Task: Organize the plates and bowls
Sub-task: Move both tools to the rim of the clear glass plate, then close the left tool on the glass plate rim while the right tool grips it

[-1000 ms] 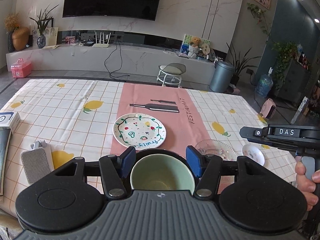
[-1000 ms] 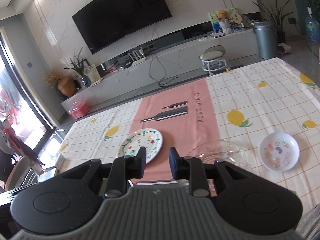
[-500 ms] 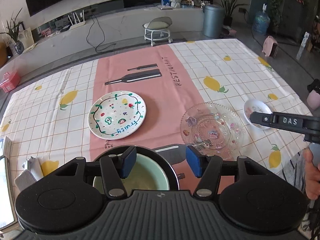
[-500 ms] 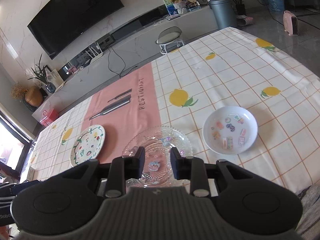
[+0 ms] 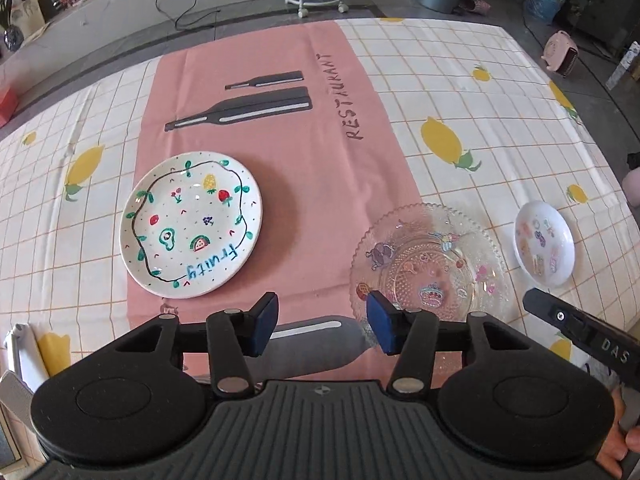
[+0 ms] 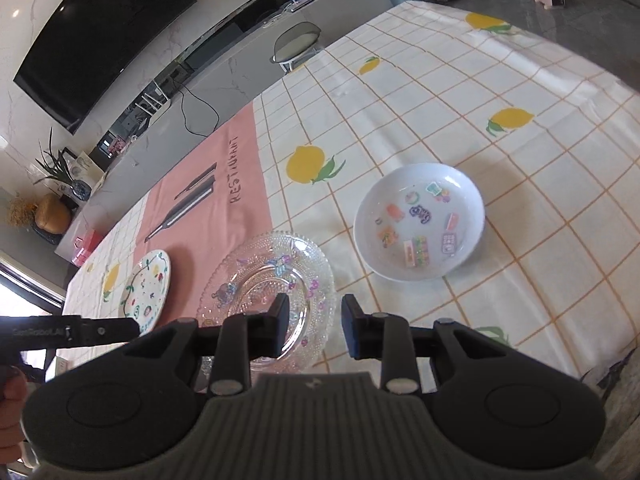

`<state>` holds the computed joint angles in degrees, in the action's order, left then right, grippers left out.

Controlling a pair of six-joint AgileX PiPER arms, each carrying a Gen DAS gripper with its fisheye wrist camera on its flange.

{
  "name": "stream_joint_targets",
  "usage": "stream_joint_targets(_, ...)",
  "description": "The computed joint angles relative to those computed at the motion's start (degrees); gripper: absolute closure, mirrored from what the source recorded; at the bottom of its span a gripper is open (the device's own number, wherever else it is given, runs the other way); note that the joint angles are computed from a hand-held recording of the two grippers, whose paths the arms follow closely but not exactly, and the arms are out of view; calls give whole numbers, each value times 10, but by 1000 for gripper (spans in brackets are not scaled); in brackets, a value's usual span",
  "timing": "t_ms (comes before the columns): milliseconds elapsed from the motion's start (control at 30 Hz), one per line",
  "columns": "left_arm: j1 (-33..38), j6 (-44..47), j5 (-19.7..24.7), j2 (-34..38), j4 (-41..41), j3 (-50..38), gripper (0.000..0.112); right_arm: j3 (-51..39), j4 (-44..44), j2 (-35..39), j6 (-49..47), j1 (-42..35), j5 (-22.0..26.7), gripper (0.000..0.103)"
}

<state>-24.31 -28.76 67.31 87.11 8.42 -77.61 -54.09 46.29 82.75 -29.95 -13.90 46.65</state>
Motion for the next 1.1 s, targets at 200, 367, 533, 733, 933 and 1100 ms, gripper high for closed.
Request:
stream_joint_targets(200,21,-1,-14,65,-34,-25,69,-15,0,29,34,10,4,74)
stream_joint_targets(367,18,-15,-41,93,-30,-33,69,-33,-29,56,84,18,1,74)
stream_joint_targets(533,39,16,-65,117,-83,-39,69,-32,32,72,36,-5,31,72)
stream_joint_targets(733,49,19,-62,147,-103,-56,72,-43,71,98,24,-26,56,70)
stream_joint_targets(933,69,30,-91,137,-148,-34,83,-57,53,120,53,-17,60,69)
stream_joint_targets(1100,82,27,-103,128,-169,-18,85,-59,70,134,39,-16,70,76)
